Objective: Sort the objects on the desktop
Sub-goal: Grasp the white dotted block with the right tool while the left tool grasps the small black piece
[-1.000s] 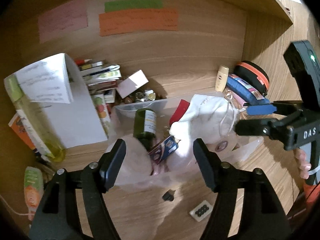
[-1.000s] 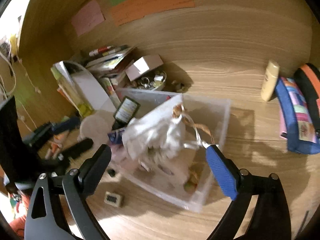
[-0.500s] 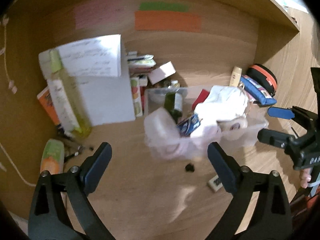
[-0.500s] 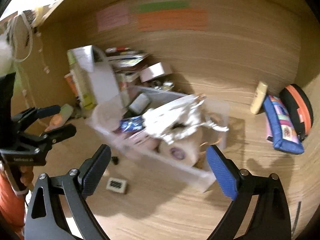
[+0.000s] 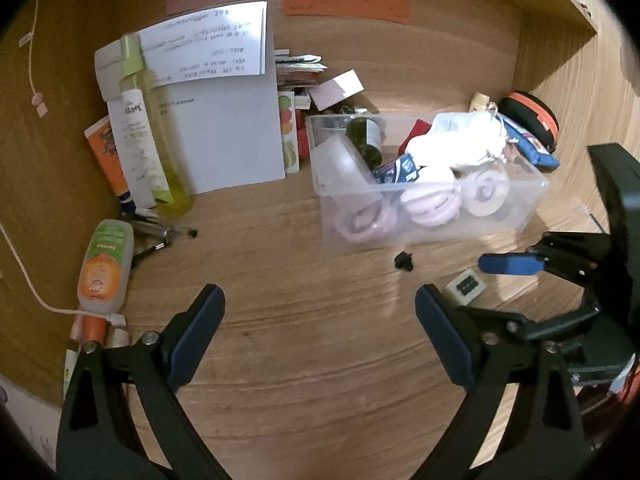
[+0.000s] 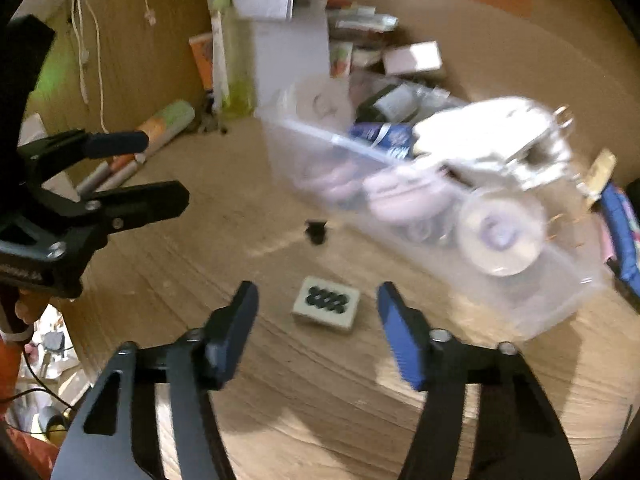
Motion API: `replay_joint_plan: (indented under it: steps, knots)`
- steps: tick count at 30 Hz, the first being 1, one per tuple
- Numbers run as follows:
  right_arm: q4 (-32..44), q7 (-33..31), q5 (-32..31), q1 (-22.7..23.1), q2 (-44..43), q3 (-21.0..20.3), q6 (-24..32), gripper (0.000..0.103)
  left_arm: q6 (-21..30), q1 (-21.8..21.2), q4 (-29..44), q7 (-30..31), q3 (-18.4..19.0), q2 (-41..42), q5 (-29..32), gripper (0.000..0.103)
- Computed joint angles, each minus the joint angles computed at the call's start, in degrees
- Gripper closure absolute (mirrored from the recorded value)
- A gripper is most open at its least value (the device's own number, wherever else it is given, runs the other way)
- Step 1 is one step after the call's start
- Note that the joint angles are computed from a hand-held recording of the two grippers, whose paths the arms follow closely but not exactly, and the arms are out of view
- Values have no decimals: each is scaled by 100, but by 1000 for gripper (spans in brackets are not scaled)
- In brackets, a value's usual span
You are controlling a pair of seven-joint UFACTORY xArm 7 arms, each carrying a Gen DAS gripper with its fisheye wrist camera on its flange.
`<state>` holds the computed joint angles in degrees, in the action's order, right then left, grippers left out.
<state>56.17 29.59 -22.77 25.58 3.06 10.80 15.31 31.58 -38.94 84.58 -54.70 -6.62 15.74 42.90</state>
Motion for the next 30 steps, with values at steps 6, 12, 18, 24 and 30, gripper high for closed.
replay_joint_plan:
  steps: [6,12,18,24,30]
  knots:
    - [128,-344,416,-55,195,-14,118,62,-75,49,31,156,-24,68,-113,6]
    - [-14,-332,346,-44,129,-92,-87,72,11,-13,600,746,-26,548,-594,22]
    - [-650,-1513,1888,-283,-405,12,-683,72,203,-183,1452,1438,44,1228,-1208,33]
    - [-1020,-2274,2849,-182,-896,-223,-867,72,577,-239,2458,2283,-24,1957,-2129,58]
    - [-1160,-3308,4010,98,-1117,-497,-879,72,874,-431,3078,2457,194,2376,-2499,74]
